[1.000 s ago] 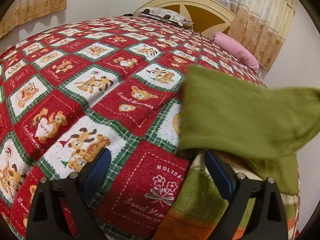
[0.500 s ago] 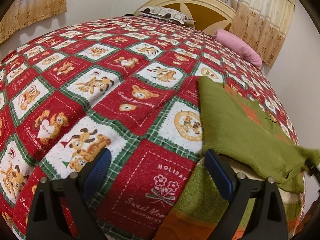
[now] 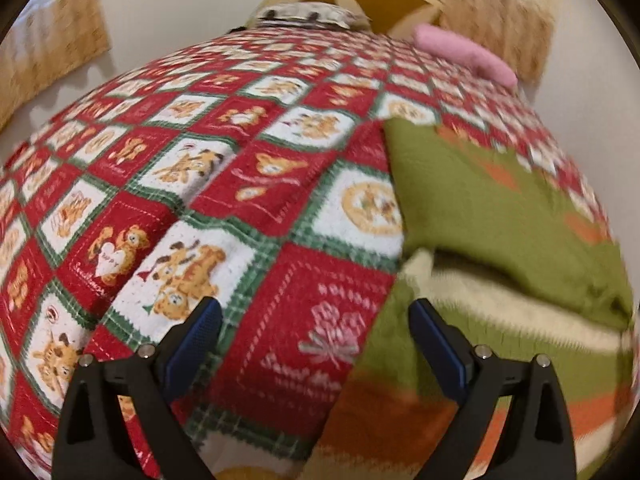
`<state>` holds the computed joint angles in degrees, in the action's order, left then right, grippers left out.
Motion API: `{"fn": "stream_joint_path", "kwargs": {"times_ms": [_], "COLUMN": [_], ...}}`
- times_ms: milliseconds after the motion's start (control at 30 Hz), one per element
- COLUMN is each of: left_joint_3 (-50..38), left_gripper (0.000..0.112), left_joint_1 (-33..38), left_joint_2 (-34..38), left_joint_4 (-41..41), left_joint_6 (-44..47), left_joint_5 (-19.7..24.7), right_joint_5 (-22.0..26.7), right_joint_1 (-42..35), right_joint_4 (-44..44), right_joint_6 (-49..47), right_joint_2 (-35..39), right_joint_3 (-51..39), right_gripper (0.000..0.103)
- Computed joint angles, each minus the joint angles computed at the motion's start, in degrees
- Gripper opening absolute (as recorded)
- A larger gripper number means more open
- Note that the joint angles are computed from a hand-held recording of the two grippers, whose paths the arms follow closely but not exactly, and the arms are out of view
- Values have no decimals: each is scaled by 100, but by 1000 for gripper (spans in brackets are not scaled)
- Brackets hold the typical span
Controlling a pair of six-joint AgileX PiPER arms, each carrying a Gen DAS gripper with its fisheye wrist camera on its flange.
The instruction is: Fold small clothes
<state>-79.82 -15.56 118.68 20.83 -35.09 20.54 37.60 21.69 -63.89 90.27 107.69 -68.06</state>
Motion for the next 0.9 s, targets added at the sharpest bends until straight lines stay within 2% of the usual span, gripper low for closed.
{"fn": "stream_joint_path", "kwargs": {"times_ms": [133, 200, 300, 367, 500, 567, 633, 700, 767, 833, 900], "left_joint_3": [-345, -797, -1513, -2174, -3094, -2959, -2744, -2506, -2347, -2400, -2051], "left_gripper": [98, 98, 98, 102, 103, 103, 103, 103, 103, 103, 103], "left_joint_1": [-55, -67, -76, -193, -98, 132, 179, 80, -134, -380, -392], "left_joint_2": [133, 348, 723, 1090, 1537, 1430, 1287, 1156, 1127, 1273, 1073], "left_joint_4": [-147, -331, -760, -469, -473, -1076, -1064, -538, 403, 1289, 1521], "left_joint_6": [286, 441, 828, 629, 386, 742, 909, 810, 401, 166, 36], "left_joint_5": [324, 636, 1024, 1500, 2084, 1949, 1765, 1548, 1462, 1685, 1431], "right_joint_5": [-477, -701, -1014, -1182, -1480, -1399, -1256, -1123, -991, -1165, -1413], "right_joint_1": [84, 13, -151, -282, -395, -336, -289, -252, -214, -291, -395], "right_joint_4": [-100, -63, 456, 797, 463, 315, 451, 552, 647, 631, 609], "right_joint_6": [120, 45, -444, -625, -137, 6, -184, -367, -525, -453, -347], "right_joint_2": [184, 407, 755, 873, 813, 849, 926, 984, 1043, 992, 925], "right_joint_3": [-254, -478, -700, -705, -493, -500, -624, -720, -826, -727, -597], "right_gripper": [29, 29, 29, 29, 29, 29, 29, 29, 30, 30, 30]}}
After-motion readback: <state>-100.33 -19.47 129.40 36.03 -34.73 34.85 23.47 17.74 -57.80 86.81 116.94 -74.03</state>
